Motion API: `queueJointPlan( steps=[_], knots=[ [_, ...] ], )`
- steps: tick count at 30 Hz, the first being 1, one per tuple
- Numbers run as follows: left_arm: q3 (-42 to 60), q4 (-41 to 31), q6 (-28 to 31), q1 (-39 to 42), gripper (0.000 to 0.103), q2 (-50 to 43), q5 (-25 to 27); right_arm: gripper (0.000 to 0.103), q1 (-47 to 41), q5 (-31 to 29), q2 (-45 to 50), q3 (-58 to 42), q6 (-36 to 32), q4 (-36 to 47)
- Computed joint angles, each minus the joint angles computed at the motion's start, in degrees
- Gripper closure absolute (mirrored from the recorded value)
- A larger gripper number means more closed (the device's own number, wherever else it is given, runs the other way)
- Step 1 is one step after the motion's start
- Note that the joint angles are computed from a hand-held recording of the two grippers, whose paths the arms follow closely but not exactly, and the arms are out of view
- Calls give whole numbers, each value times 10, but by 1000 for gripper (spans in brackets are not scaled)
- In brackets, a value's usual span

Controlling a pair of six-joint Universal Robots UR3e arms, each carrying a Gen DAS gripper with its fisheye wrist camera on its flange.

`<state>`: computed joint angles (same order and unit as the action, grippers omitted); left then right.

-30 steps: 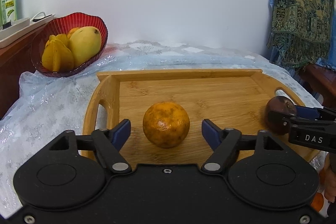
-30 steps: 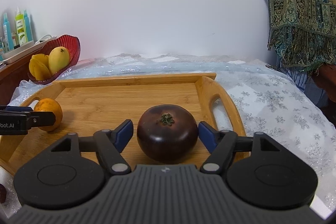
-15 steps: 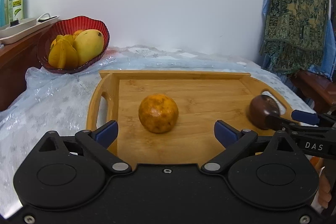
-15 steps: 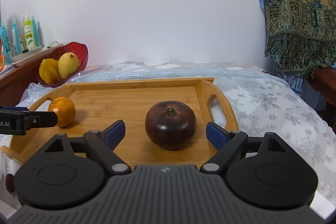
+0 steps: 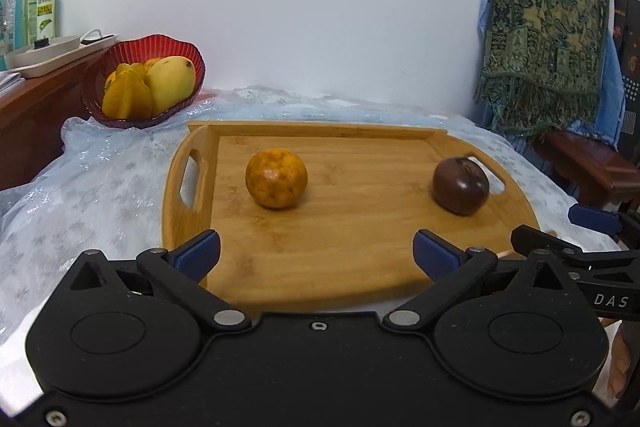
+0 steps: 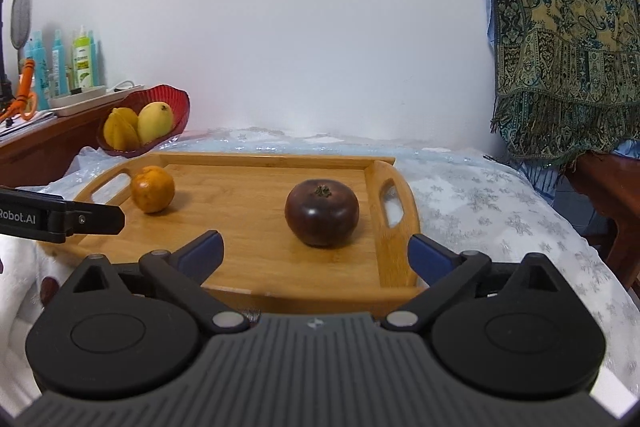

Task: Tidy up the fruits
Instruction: 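Open both grippers to release the orange and dark fruit on the tray, then grasp the green apple with the left gripper while the right grasps a mandarin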

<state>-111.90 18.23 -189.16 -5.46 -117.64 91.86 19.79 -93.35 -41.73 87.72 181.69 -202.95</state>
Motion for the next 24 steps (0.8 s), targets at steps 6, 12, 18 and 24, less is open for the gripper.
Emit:
queueJointPlan(
  steps=[6, 12, 18, 24],
  knots=[
    [-51, 12, -6, -25, 0, 28, 18, 0, 10, -11, -19, 76, -14, -61],
    [-93, 27, -15, -43, 0, 49, 25, 1, 20, -8, -36, 140, -34, -94],
    [-116, 22, -20, -60, 0, 62, 28, 7, 28, -3, -43, 173, -39, -106],
    [-129, 0, -20, -76, 15, 85, 22, 25, 35, -13, -44, 187, -23, -117]
  ],
)
